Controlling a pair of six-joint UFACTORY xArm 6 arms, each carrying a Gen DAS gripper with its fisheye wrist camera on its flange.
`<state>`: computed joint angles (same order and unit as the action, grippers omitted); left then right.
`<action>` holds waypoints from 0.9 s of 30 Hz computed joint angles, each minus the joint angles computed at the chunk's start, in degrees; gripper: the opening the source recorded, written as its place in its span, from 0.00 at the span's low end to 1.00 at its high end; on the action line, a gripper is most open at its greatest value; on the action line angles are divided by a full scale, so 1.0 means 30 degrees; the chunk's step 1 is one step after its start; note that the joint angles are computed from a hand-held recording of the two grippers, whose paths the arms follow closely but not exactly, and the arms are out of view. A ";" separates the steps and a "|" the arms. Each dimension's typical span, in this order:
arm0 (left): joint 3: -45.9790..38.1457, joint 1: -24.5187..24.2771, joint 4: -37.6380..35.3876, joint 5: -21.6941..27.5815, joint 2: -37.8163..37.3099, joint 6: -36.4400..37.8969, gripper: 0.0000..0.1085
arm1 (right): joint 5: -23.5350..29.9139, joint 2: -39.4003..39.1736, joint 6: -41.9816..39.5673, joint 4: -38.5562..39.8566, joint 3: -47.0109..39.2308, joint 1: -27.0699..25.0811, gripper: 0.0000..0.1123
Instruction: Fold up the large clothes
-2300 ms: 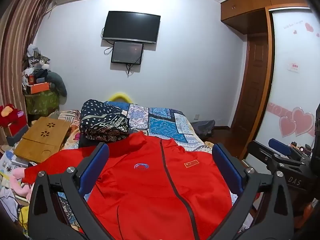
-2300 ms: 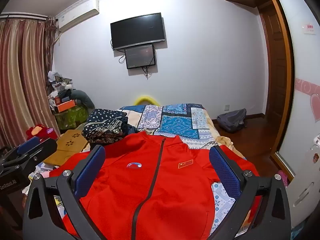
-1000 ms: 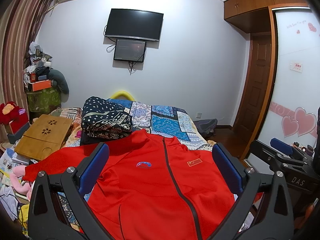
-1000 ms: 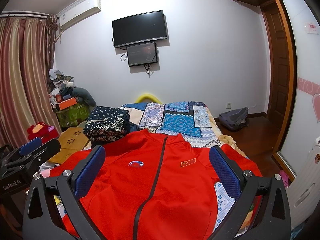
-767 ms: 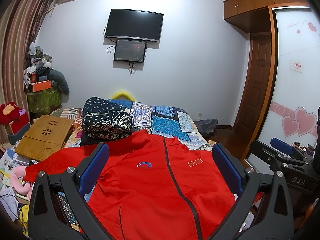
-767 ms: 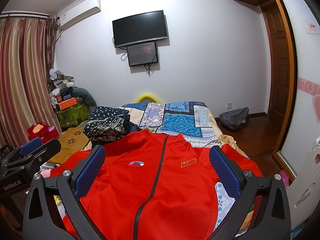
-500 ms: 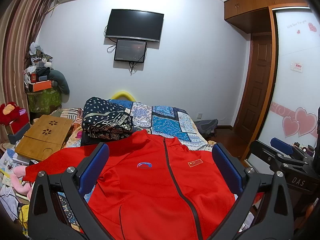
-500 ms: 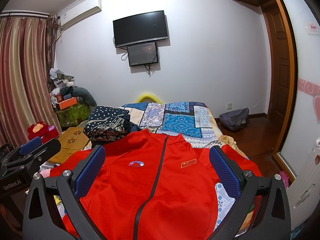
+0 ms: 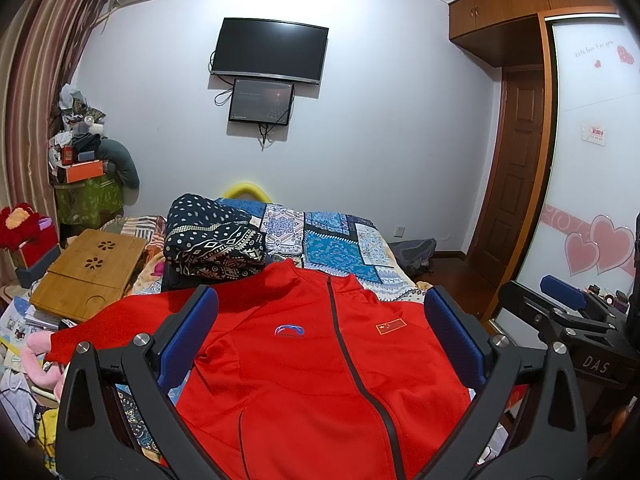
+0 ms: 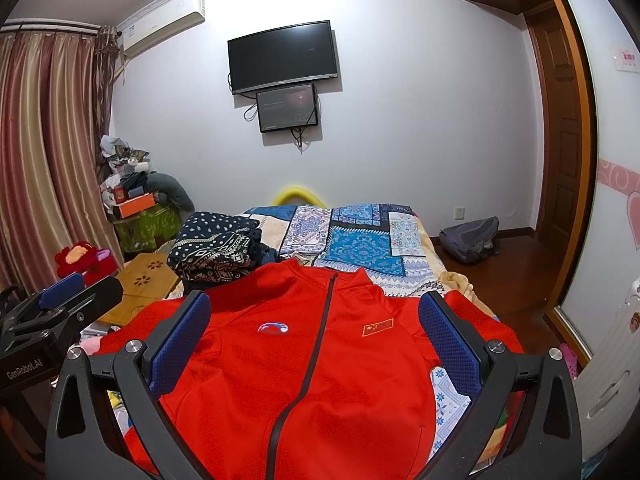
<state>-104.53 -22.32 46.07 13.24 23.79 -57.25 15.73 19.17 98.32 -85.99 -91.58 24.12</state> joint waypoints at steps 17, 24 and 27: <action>-0.0594 0.0114 -0.1148 0.0232 0.0566 0.0949 0.95 | -0.0315 0.0574 -0.1553 0.1565 -0.0569 -0.0256 0.92; -0.1605 0.0471 -0.1225 0.0824 0.1352 0.1017 0.95 | -0.0389 0.1301 -0.3034 0.2967 -0.1227 -0.0418 0.92; -0.2363 0.0802 -0.1558 0.1254 0.1945 0.1130 0.95 | -0.0454 0.1808 -0.4022 0.3968 -0.1702 -0.0513 0.92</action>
<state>-111.62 -19.91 41.40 17.00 29.63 -53.86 14.36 24.59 86.25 -74.08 -96.69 22.58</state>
